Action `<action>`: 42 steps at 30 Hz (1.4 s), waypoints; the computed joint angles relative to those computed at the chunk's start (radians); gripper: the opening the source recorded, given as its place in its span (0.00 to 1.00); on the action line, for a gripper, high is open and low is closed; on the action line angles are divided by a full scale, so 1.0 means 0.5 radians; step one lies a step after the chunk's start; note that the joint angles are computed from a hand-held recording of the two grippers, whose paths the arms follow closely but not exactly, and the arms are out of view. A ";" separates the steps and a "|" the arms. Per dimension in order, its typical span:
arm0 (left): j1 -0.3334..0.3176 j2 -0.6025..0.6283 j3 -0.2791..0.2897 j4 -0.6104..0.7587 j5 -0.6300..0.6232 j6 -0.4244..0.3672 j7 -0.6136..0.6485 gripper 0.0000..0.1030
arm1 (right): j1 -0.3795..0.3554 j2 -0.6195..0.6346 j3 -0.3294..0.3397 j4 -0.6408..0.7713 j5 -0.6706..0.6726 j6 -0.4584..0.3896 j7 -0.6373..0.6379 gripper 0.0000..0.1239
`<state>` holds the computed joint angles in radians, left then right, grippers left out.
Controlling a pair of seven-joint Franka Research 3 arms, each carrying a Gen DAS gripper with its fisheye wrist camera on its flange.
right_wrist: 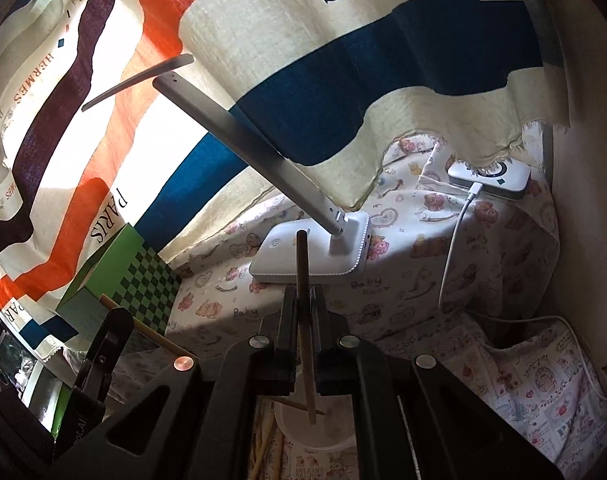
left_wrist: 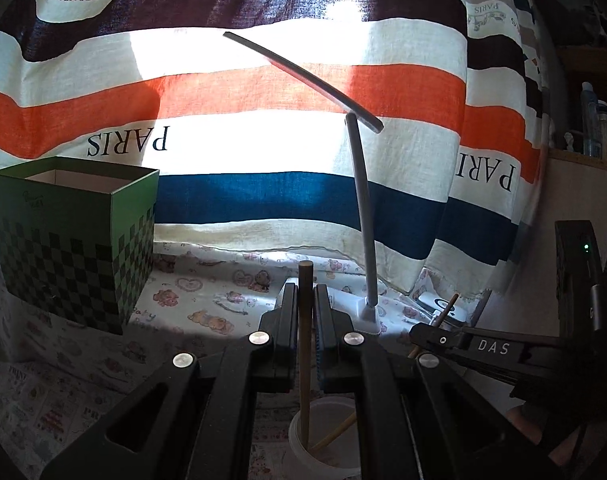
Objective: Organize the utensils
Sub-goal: 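Open the right gripper over the cup while the left gripper opens to drop its chopstick, then move both grippers back down to the remaining chopsticks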
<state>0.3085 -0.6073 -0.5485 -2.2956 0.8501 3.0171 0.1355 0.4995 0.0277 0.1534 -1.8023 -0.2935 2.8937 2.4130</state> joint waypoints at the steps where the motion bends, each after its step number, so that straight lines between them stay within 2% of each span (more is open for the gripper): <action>1: -0.052 0.024 0.033 0.001 -0.016 -0.016 0.048 0.06 | -0.005 0.021 0.006 0.014 0.103 -0.024 -0.076 0.05; 4: -0.186 0.096 0.098 0.032 -0.054 -0.142 0.188 0.06 | 0.001 0.058 -0.008 0.042 0.181 -0.071 -0.137 0.05; 6: -0.175 0.101 0.058 0.058 -0.010 -0.266 0.172 0.07 | 0.018 0.070 -0.035 0.072 0.079 -0.133 -0.036 0.05; 7: -0.161 0.096 0.049 0.054 0.031 -0.272 0.123 0.07 | 0.025 0.074 -0.043 0.087 0.036 -0.175 0.007 0.06; 9: -0.220 0.109 0.144 0.013 0.058 -0.135 0.106 0.07 | 0.026 0.078 -0.046 0.102 0.027 -0.219 0.015 0.10; 11: -0.203 0.072 0.173 -0.030 0.075 -0.025 0.067 0.21 | 0.021 0.069 -0.042 0.088 0.055 -0.190 -0.017 0.29; 12: -0.154 0.030 0.146 -0.044 0.094 -0.016 0.035 0.37 | 0.020 0.057 -0.045 0.065 0.038 -0.141 -0.003 0.34; 13: -0.085 -0.030 0.104 -0.060 0.123 -0.011 -0.008 0.43 | 0.023 0.045 -0.051 0.055 -0.023 -0.116 0.041 0.39; 15: -0.037 -0.109 0.085 -0.085 0.145 -0.006 -0.004 0.44 | 0.030 0.021 -0.055 0.058 -0.203 -0.135 0.146 0.40; 17: -0.066 -0.182 0.097 -0.107 0.125 -0.096 0.077 0.48 | 0.029 0.001 -0.044 0.067 -0.370 -0.159 0.227 0.42; 19: -0.121 -0.258 0.105 -0.128 0.083 -0.271 0.154 0.59 | 0.027 -0.023 -0.027 0.070 -0.548 -0.173 0.320 0.44; 20: -0.161 -0.297 0.129 -0.152 0.065 -0.318 0.181 0.61 | 0.025 -0.031 -0.014 0.074 -0.617 -0.177 0.348 0.44; 22: -0.208 -0.393 0.162 -0.210 0.042 -0.388 0.201 0.73 | 0.023 -0.049 0.014 0.069 -0.660 -0.161 0.345 0.44; 24: -0.232 -0.504 0.182 -0.273 0.037 -0.452 0.213 0.81 | 0.026 -0.069 0.043 0.052 -0.656 -0.120 0.319 0.44; 27: -0.239 -0.686 0.205 -0.390 0.091 -0.489 0.275 0.86 | 0.035 -0.110 0.098 0.025 -0.801 -0.079 0.399 0.45; 29: -0.225 -0.806 0.172 -0.456 0.128 -0.602 0.336 0.86 | 0.039 -0.131 0.139 0.008 -0.927 -0.062 0.464 0.49; 33: -0.348 -0.986 0.239 -0.631 0.099 -0.677 0.412 0.86 | 0.048 -0.150 0.191 -0.040 -1.041 -0.044 0.542 0.49; 37: -0.421 -1.149 0.258 -0.795 0.055 -0.677 0.402 0.94 | 0.034 -0.205 0.238 -0.167 -1.235 -0.098 0.731 0.49; 39: -0.491 -1.169 0.305 -0.860 -0.028 -0.664 0.399 0.94 | 0.026 -0.234 0.261 -0.251 -1.300 -0.120 0.788 0.49; 42: -0.528 -1.161 0.327 -0.918 -0.112 -0.644 0.424 0.95 | 0.013 -0.246 0.275 -0.370 -1.297 -0.059 0.819 0.49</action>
